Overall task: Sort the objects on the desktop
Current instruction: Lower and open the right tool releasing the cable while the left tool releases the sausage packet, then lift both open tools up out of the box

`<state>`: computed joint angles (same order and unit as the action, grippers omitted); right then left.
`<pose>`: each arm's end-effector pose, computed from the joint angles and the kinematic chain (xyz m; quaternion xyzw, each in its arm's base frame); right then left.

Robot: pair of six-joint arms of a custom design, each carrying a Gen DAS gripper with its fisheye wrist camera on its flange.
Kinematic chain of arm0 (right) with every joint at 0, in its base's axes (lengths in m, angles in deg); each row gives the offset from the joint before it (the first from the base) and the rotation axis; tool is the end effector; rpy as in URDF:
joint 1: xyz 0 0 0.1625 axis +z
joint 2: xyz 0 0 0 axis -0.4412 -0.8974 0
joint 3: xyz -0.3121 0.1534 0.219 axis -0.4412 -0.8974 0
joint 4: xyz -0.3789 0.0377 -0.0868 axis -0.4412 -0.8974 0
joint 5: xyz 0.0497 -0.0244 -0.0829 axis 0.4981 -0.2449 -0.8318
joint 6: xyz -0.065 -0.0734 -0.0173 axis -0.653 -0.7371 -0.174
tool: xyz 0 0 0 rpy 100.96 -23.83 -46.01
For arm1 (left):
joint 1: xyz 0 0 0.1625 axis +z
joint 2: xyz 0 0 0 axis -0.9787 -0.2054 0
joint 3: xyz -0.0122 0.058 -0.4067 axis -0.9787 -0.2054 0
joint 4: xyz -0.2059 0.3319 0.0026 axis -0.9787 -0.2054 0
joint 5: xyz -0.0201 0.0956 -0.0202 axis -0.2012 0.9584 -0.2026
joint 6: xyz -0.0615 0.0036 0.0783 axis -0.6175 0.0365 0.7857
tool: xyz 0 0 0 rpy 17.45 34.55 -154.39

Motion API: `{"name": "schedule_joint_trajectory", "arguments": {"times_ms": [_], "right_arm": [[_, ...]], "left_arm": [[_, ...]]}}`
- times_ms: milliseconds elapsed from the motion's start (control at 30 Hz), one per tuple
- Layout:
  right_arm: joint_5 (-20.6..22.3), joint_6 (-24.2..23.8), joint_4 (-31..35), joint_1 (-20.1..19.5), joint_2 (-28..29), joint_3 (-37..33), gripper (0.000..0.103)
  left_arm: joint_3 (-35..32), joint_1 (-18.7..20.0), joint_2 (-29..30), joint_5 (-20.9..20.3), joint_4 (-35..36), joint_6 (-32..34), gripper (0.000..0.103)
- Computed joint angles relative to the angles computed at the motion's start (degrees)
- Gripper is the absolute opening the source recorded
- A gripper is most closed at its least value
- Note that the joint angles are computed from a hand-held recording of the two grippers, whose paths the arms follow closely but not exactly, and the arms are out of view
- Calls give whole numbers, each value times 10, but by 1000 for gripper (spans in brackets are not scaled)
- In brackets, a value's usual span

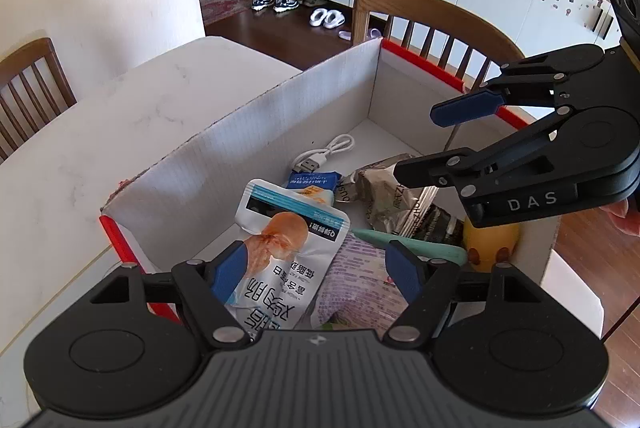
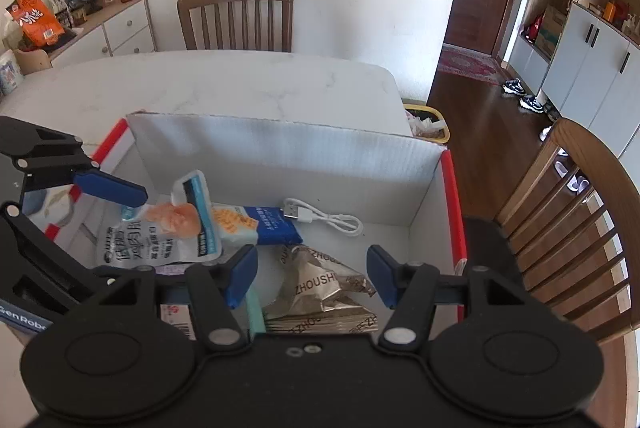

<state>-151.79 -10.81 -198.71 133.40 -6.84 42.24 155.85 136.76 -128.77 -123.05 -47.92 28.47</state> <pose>0.2639 -0.6327 0.1519 0.1519 -0.8697 0.3092 0.3535 -0.2323 -0.7033 0.2222 0.5100 0.8384 -0.0763 0.1767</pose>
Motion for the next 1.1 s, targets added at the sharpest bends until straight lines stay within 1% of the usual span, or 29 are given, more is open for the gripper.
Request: {"name": "schedule_joint_trajectory", "arguments": {"times_ms": [400,533,667,767,933,1100], "right_arm": [[10,14,-27,22,-27,40,62],[13,17,-39,32,-36,56,65],[14,20,-52,40,-40,67,65],[13,19,-61,47,-41,74,66],[5,17,-80,56,-38,83,70],[0,21,-95,62,-32,89,72]], "left_arm": [[35,-7,-34,-12,-23,1,75],[49,-8,-46,-15,-34,-2,75],[61,-9,-58,-18,-42,-10,75],[72,-8,-68,-21,-50,-13,75],[87,-7,-81,-19,-64,-22,75],[102,-5,-96,-21,-73,-28,75]]}}
